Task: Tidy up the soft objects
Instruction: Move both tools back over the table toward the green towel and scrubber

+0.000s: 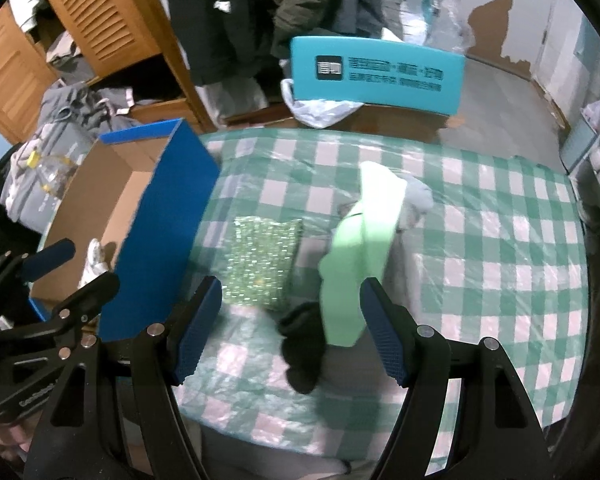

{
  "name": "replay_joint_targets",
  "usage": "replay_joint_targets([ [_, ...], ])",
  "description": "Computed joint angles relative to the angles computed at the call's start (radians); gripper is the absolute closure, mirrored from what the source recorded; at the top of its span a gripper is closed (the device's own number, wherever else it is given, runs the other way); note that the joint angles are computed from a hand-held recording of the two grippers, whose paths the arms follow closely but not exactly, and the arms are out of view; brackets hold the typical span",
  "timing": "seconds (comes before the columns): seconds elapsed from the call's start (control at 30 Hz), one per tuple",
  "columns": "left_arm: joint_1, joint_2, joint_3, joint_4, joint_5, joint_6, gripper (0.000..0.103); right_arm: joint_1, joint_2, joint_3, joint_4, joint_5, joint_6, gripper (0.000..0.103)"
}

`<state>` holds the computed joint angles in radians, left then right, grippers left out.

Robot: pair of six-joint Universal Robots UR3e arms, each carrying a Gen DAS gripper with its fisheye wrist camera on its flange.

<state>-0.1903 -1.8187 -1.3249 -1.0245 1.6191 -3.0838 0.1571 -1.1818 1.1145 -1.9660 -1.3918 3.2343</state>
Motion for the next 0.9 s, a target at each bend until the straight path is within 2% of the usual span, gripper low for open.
replay_joint_targets([
  [0.37,-0.05,-0.12,0.116,-0.044,0.026,-0.024,0.034,-0.072,-0.018,0.094,-0.029,-0.004,-0.007,0.03],
  [0.43,-0.055,-0.14,0.135,-0.052,0.029,-0.028,0.03,-0.078,-0.009,0.099,-0.034,-0.007,-0.009,0.03],
  [0.9,-0.094,-0.309,0.317,-0.122,0.032,-0.049,0.025,-0.077,0.111,0.048,-0.047,-0.04,-0.011,0.03],
])
